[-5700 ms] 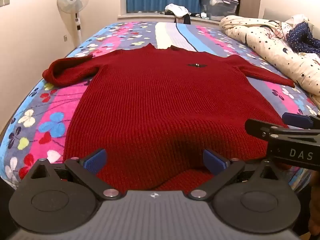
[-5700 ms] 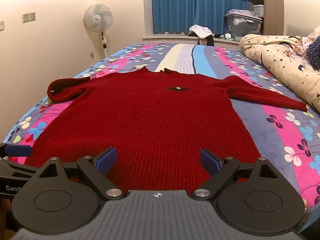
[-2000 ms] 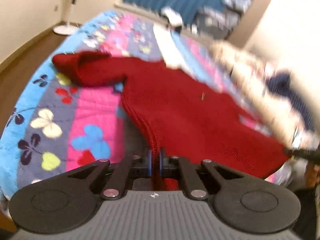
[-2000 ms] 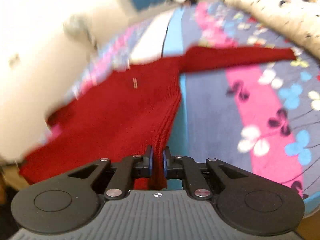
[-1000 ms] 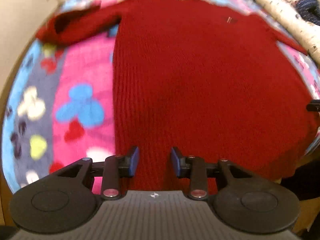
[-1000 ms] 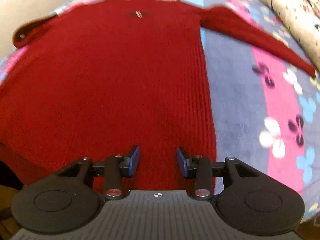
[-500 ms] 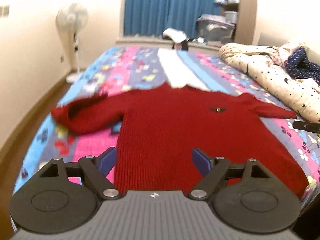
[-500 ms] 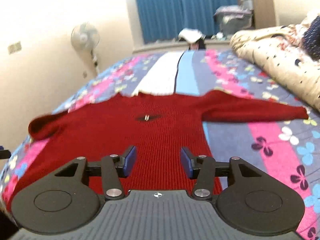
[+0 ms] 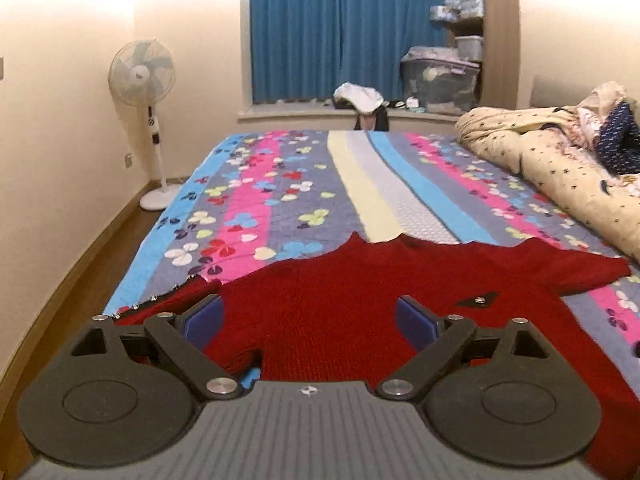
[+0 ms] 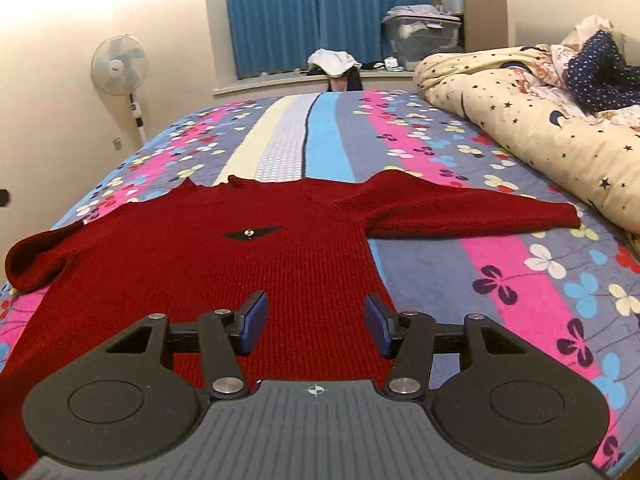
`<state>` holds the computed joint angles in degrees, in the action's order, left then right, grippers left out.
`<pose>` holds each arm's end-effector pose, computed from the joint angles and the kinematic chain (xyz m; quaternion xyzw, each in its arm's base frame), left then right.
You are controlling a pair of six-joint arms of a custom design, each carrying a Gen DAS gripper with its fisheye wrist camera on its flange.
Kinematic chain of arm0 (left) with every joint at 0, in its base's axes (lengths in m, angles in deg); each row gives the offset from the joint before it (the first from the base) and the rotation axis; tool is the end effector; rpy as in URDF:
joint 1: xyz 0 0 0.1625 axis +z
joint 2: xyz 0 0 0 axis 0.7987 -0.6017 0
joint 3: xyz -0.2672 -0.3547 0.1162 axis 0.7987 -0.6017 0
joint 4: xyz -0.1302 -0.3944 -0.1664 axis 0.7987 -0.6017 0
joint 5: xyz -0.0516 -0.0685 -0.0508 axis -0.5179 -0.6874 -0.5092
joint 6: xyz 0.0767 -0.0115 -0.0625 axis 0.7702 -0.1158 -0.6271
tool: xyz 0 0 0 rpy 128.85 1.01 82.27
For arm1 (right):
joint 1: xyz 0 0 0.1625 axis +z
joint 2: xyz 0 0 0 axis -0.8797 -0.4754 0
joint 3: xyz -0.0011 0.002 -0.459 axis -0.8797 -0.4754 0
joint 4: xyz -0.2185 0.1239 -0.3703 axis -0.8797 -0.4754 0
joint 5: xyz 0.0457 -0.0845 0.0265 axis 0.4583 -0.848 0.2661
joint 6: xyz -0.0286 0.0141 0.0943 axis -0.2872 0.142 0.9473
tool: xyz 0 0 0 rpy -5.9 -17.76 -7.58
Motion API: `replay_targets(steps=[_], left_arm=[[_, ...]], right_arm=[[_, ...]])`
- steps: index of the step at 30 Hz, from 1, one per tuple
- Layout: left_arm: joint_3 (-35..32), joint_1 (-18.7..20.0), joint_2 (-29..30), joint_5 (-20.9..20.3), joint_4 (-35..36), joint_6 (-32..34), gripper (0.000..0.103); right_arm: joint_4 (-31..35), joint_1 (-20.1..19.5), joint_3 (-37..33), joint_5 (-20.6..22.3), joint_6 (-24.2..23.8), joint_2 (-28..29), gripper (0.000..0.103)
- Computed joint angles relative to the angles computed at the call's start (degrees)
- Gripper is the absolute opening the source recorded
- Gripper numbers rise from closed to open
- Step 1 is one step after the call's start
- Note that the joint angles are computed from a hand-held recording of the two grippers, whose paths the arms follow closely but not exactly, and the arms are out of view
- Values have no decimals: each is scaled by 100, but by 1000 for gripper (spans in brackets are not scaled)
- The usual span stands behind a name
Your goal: Fold small clothes
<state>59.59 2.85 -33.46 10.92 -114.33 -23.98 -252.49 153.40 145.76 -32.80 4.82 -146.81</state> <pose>-0.2096 -0.6904 0.2345 0.1869 0.7887 -0.4628 0.3589 0.1145 -0.5967 0.2175 0.1714 -0.8458 0.4126 0.2917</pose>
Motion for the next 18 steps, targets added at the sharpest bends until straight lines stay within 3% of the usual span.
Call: replay_targets(steps=[4,8,18], left_arm=[[-101,212,61,54,926,-744,95],[-79,282,68,-270,653,-499,95],[-354,350,327,-234,-158,-264,94]], right_arm=[[-402,102,55,-128,-272,75,55],[-579,194,109,-168,-168,135,53],[-825,355,-56,-51,-520,510,50]])
